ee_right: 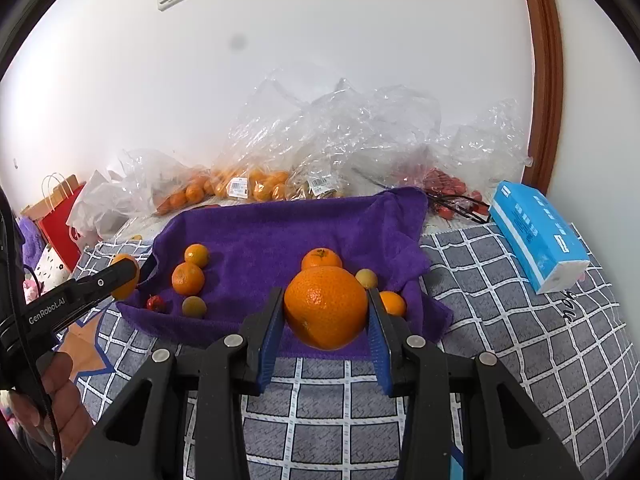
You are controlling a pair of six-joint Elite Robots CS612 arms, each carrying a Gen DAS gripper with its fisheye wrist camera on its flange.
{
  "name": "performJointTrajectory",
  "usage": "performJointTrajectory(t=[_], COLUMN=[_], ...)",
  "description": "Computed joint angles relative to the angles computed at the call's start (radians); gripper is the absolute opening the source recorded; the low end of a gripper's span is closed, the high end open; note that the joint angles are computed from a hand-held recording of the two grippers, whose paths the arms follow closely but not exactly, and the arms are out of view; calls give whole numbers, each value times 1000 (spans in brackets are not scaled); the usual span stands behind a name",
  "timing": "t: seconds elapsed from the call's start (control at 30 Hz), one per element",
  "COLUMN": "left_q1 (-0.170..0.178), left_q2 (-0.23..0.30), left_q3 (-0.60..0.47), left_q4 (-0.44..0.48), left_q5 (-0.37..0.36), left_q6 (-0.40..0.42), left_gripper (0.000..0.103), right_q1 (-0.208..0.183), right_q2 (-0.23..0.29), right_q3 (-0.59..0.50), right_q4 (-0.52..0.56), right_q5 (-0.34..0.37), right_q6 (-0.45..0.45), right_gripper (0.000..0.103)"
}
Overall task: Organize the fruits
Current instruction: 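Lift both held oranges and carry them over the purple towel, then lower both oranges onto the towel and open both tools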
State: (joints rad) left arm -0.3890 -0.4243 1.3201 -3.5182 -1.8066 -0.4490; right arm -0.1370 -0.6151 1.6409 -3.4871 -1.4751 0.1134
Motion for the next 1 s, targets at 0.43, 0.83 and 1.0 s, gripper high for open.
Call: performJointTrajectory(t=[0.43, 0.83, 1.0], left_q1=[0, 0, 3], left_q2=[1, 4, 2], left_q3=[0, -6, -8], left_q4=[1, 13, 30], left_q5=[14, 37, 49], left_q6=[-9, -23, -36], left_gripper=[31, 31, 31], right_q1=[2, 4, 3], right_q2=[16, 31, 42], right_q3=[-33, -69, -94], right_q4=[10, 19, 28], right_q5=[9, 20, 34], right_q6=[-7, -18, -29], right_gripper=[39, 39, 39])
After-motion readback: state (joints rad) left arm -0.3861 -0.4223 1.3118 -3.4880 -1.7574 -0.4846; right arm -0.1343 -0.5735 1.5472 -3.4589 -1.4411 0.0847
